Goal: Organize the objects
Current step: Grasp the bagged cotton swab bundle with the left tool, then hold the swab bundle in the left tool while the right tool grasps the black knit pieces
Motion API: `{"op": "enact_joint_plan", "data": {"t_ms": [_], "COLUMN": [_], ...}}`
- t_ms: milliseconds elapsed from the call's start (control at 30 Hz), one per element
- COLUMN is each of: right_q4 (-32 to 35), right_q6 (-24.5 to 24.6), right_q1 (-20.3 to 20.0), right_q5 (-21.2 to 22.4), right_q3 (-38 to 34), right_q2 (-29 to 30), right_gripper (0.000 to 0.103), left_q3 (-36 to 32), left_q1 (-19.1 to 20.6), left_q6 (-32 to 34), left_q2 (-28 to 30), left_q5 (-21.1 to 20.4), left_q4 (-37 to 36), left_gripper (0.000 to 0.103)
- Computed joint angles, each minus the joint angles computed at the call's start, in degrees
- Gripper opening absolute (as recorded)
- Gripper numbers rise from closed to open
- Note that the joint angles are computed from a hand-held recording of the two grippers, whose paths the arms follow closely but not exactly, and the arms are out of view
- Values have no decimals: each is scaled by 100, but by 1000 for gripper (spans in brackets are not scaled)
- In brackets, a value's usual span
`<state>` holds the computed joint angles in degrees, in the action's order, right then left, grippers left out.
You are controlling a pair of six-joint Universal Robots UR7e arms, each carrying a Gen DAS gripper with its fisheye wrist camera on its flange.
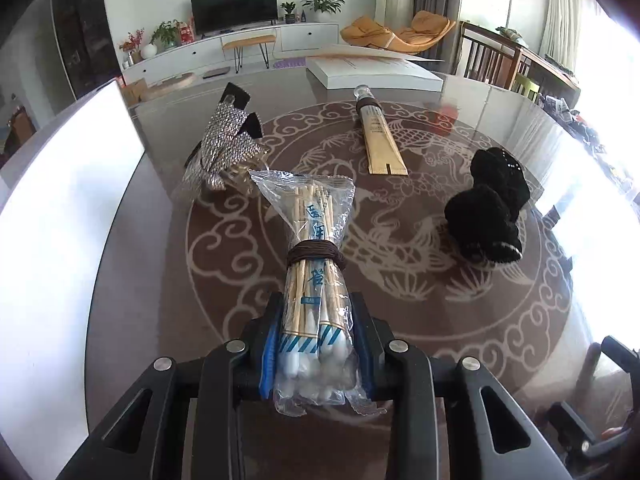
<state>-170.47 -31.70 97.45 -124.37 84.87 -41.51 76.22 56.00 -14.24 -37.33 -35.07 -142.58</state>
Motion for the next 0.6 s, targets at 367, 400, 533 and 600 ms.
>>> {"op": "enact_joint_plan", "data": {"t_ms": [367, 400, 533, 600], "right_q4": [0, 0, 0, 0], "right_q6": [0, 0, 0, 0], "right_q1": [-1, -1, -1, -1], "right_q5": [1, 1, 1, 1], "right_q3": [1, 1, 1, 1], "right_q2": [-1, -1, -1, -1], "right_gripper": [103, 103, 103, 103], "left_q3": [1366, 1312, 1228, 1239], "left_q1": [-194, -168, -138, -138], "left_q6": [-1214, -1197, -1093, -1074], "left_q2": [-758, -734, -653, -653], "left_q5": [377, 399, 402, 402], "left_q4": [9, 34, -66, -102], "left_gripper": [98, 101, 103, 103]}}
